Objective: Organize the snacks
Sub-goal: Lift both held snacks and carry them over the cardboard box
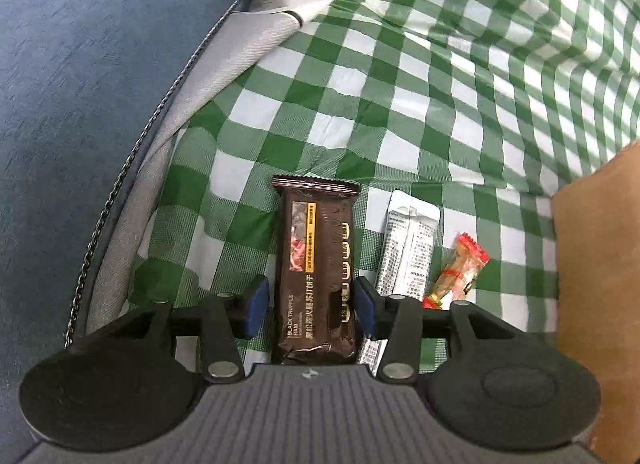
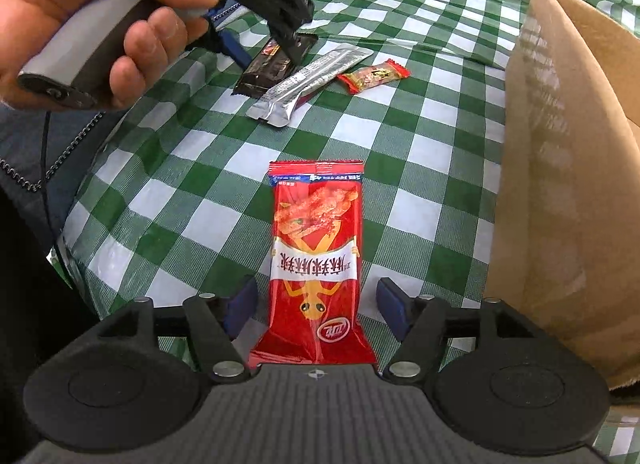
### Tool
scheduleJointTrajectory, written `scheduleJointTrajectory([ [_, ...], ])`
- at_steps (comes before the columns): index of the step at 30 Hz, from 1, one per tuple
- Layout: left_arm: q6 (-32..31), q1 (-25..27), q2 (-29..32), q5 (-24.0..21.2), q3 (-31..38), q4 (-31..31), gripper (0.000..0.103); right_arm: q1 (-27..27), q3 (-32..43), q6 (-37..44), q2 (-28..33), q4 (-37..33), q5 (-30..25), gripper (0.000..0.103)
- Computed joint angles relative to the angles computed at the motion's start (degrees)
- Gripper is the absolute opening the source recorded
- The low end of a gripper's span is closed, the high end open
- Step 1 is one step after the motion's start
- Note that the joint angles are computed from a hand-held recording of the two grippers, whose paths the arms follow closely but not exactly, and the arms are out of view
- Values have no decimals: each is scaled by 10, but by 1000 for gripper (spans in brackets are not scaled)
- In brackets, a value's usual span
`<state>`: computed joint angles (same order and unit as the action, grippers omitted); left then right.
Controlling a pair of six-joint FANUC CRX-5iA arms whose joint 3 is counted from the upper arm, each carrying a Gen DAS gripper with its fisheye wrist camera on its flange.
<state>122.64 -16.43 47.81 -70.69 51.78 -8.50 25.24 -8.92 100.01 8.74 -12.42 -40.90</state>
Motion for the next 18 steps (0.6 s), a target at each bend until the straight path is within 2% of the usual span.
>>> scheduleJointTrajectory([
  [7, -41, -22, 32, -46, 62, -48, 55, 5, -10, -9, 0, 21, 18, 68],
  [9, -48, -29, 34, -52, 68, -65, 51, 10, -18, -9, -2, 33, 27, 66],
  [10, -51, -30, 32, -49, 65, -66, 45, 11, -21, -8, -3, 36, 31, 63],
  [13, -51, -29, 26, -45, 56, -64, 43, 10, -25, 7, -9, 31, 36, 47],
  [18, -31, -25, 3, -19, 23, -60, 43, 10, -33, 18, -20, 28, 50, 36],
])
